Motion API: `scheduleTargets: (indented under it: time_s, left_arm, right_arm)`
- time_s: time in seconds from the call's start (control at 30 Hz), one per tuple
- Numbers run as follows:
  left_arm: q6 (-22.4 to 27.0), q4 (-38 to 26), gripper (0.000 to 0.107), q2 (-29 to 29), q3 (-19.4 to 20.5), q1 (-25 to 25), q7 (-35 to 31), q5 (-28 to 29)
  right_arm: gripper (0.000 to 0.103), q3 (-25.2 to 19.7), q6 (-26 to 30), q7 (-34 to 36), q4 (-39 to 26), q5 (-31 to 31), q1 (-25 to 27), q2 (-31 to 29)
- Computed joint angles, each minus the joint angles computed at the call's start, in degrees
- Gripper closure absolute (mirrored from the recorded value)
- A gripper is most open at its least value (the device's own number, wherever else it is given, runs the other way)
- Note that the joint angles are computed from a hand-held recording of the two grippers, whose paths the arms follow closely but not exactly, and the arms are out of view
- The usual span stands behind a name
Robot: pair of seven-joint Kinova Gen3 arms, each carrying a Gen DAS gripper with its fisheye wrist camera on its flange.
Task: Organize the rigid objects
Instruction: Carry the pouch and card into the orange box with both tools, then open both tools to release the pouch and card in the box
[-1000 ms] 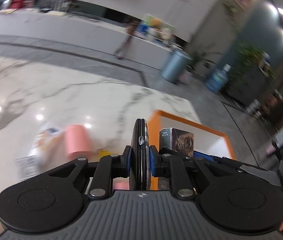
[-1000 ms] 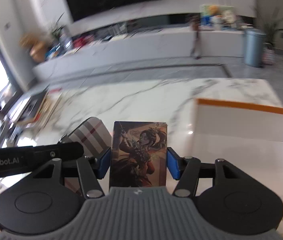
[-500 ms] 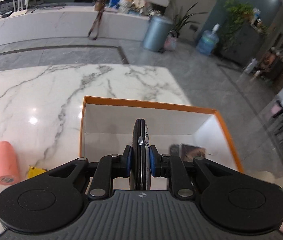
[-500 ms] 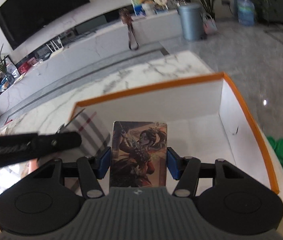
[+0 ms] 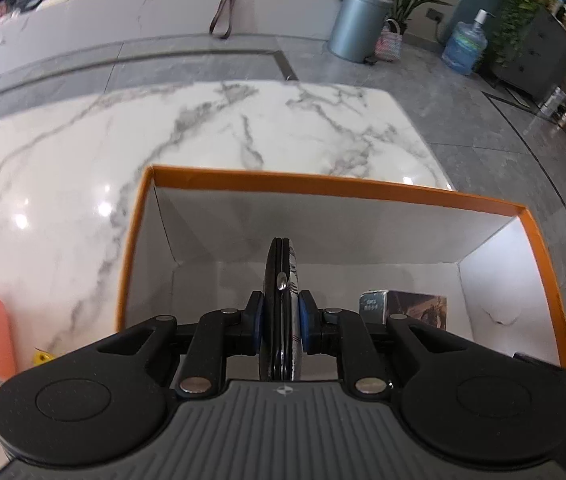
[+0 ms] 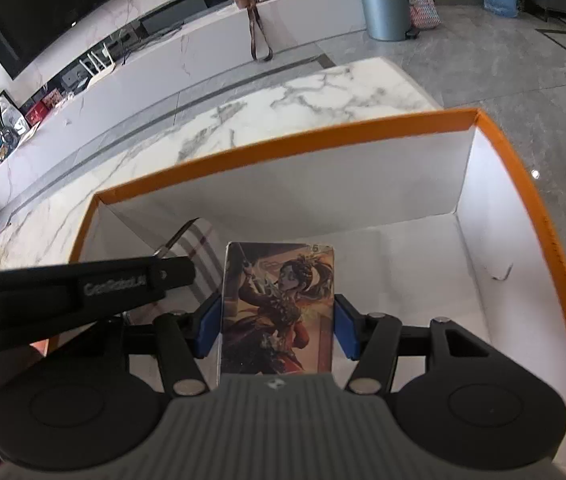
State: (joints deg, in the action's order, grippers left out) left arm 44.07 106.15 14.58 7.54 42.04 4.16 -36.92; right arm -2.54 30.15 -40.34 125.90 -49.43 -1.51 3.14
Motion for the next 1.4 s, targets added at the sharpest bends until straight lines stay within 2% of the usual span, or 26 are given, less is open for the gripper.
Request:
scheduleTargets:
  time_s: [0.17, 0.3, 0.47, 0.57, 0.7, 0.83, 0.97, 1.03, 1.13, 1.2, 1.3, 1.4]
  left_arm:
    - [-0.48, -0.02, 0.088, 1.22, -0.25, -0.12, -0.86, 0.41]
    - [0.42, -1.54, 0.087, 1.56, 0.56, -2.74, -7.34, 5.73]
    - [6.76, -4.77, 0.084, 2.07, 0.65, -1.29, -13.94, 4.84]
    - [8.94, -4.98, 0.082, 1.08, 0.75, 0.10, -15.22, 2.74]
    - [8.23, -2.66, 0.081, -2.85, 1.38, 0.46, -13.53, 0.49]
    - [9.60, 0.00, 0.077, -7.14, 3.25, 0.70, -7.16, -3.88]
    - [10.92, 1.83, 0.074, -10.05, 5.49, -1.53, -3.44, -4.51]
    - [8.89, 3.38, 0.074, -11.30, 5.98, -3.83, -4.43, -1.91]
    - [2.66, 6.96, 0.074, -13.25, 6.18, -7.51, -6.93, 3.21]
    - [-1.12, 9.03, 0.080, -14.13, 6.43, -9.41, -8.05, 5.19]
    - [-3.36, 10.63, 0.083, -14.62, 7.36, -10.92, -7.54, 5.11]
    - [-6.17, 12.36, 0.083, -15.82, 7.47, -12.57, -8.11, 6.23]
  right_arm:
    - [0.044, -0.02, 2.75, -1.37, -2.29, 1.23, 0.98, 2.91]
    - [0.044, -0.63, 4.98, -3.44, -3.89, 3.09, 1.83, 4.41]
    - [0.044, -1.05, 5.79, -4.01, -4.32, 3.42, 2.61, 4.68]
    - [0.044, -1.12, 6.12, -4.93, -4.77, 4.47, 2.67, 4.88]
    - [0.044, -1.22, 6.67, -7.01, -5.56, 6.60, 2.17, 4.66]
    - [0.044, -1.38, 8.06, -10.97, -7.63, 9.92, 0.93, 5.35]
    - [0.044, -1.91, 9.06, -16.97, -10.38, 14.88, -1.34, 6.72]
    - [0.044, -2.18, 9.30, -20.89, -11.91, 18.39, -3.10, 7.81]
    - [0.044, -2.67, 10.14, -26.72, -14.16, 23.70, -5.81, 9.55]
    - [0.044, -2.95, 10.27, -30.30, -15.36, 27.11, -7.58, 10.69]
    - [0.044, -3.08, 10.01, -35.33, -16.88, 31.82, -10.05, 12.59]
    - [0.044, -4.20, 10.29, -36.94, -17.78, 32.54, -10.06, 13.92]
